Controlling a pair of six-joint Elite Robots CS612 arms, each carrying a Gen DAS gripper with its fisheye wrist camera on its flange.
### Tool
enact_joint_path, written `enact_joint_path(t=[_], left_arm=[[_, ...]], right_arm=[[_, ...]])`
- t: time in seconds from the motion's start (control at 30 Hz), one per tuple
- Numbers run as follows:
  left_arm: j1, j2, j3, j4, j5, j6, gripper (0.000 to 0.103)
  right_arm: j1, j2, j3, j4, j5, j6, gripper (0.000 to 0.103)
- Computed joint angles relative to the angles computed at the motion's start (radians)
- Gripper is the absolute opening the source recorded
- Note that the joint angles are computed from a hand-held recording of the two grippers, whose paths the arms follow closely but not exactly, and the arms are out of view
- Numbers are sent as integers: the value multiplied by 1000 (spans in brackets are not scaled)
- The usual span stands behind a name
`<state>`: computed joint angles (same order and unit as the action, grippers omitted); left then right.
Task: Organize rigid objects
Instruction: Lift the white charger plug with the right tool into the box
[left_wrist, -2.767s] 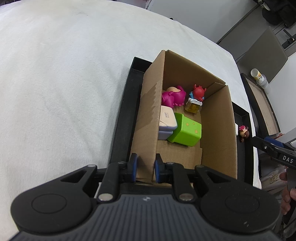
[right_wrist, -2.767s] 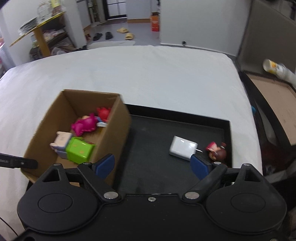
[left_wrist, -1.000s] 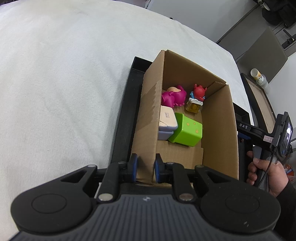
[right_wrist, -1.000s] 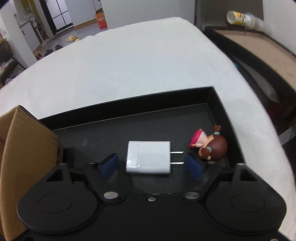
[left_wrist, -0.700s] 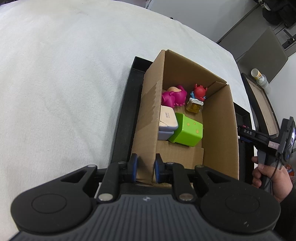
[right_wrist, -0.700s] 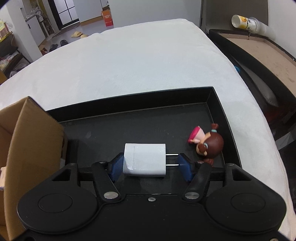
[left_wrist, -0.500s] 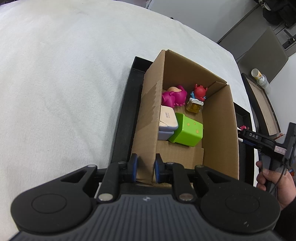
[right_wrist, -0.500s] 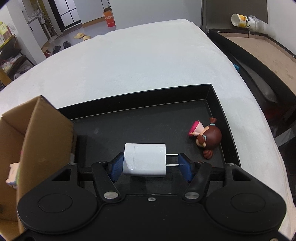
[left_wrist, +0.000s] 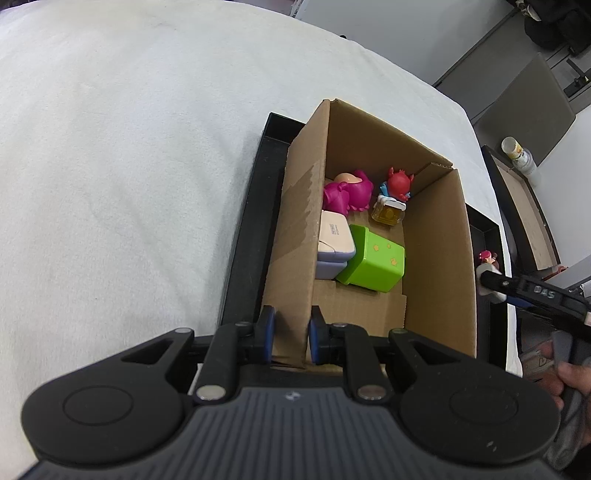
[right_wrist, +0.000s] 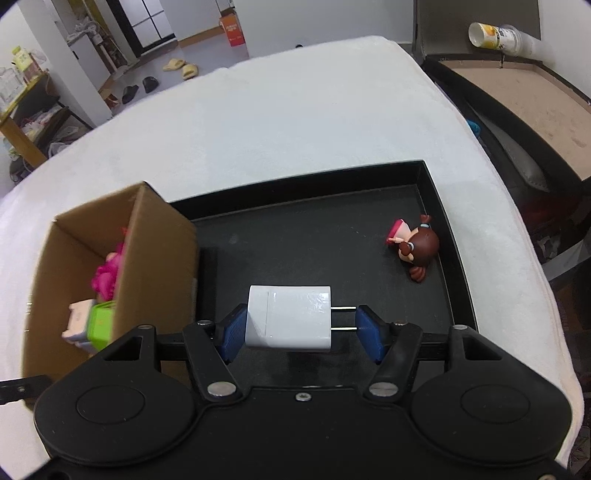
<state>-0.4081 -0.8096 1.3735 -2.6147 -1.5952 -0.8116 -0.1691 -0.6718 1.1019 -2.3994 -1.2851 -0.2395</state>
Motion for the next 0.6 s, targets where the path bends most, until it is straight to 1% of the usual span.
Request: enact_joint_path(t=[0.23,0.6], left_arm=[[0,0,0,1,0,1,17],[0,0,1,-1,0,0,17]], right_arm=[[-1,-36,29,-42,56,-12,61],[14,-60,38,-77,130,-61,61]])
